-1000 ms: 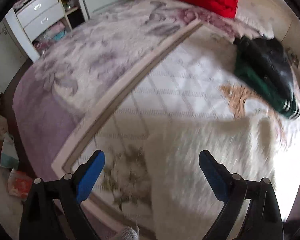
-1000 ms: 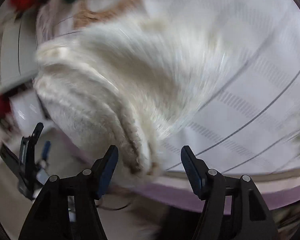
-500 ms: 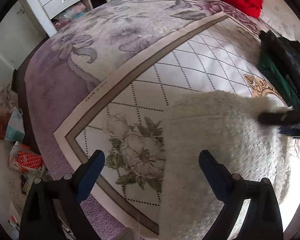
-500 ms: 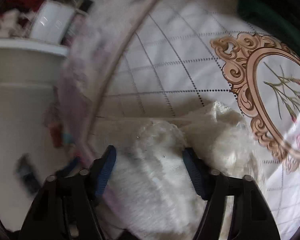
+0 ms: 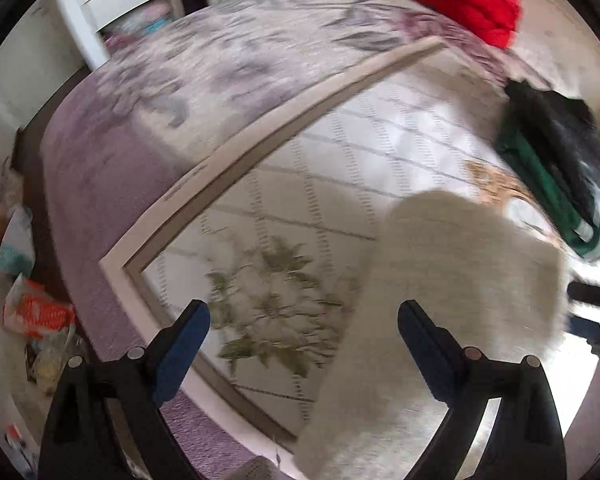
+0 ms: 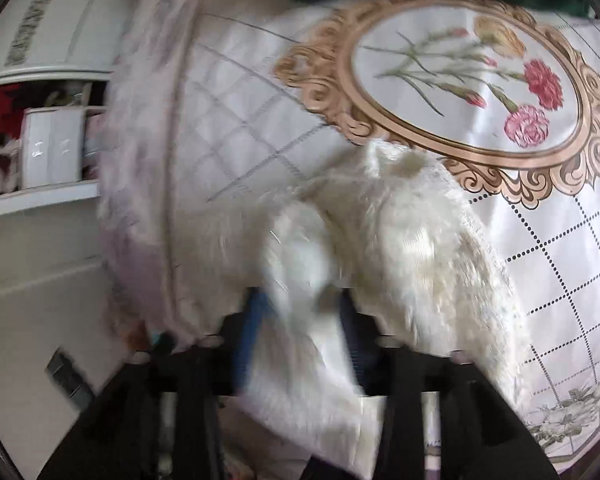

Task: Fold large clothes

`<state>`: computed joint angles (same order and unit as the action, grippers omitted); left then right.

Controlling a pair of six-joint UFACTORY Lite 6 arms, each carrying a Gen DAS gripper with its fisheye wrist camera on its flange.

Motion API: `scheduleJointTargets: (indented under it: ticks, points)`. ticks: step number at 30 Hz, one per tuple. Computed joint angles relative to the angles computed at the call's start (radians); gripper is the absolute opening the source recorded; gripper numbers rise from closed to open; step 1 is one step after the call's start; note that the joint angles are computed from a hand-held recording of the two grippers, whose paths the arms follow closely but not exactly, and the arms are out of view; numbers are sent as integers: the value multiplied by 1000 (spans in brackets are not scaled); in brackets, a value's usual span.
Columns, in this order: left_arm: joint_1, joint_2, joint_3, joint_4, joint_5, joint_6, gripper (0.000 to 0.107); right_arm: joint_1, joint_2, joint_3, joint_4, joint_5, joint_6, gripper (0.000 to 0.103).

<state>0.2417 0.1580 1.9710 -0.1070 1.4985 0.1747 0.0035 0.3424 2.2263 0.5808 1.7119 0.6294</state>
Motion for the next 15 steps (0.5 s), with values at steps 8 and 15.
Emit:
scheduleJointTargets:
  ticks: [8, 15]
  points:
    - [-353, 12, 59, -89, 117, -124, 96, -303, -348, -358, -108, 92, -250, 71]
    - [-575, 51, -86, 70, -11, -254, 77, -393, -542, -1031, 71, -206, -593, 71]
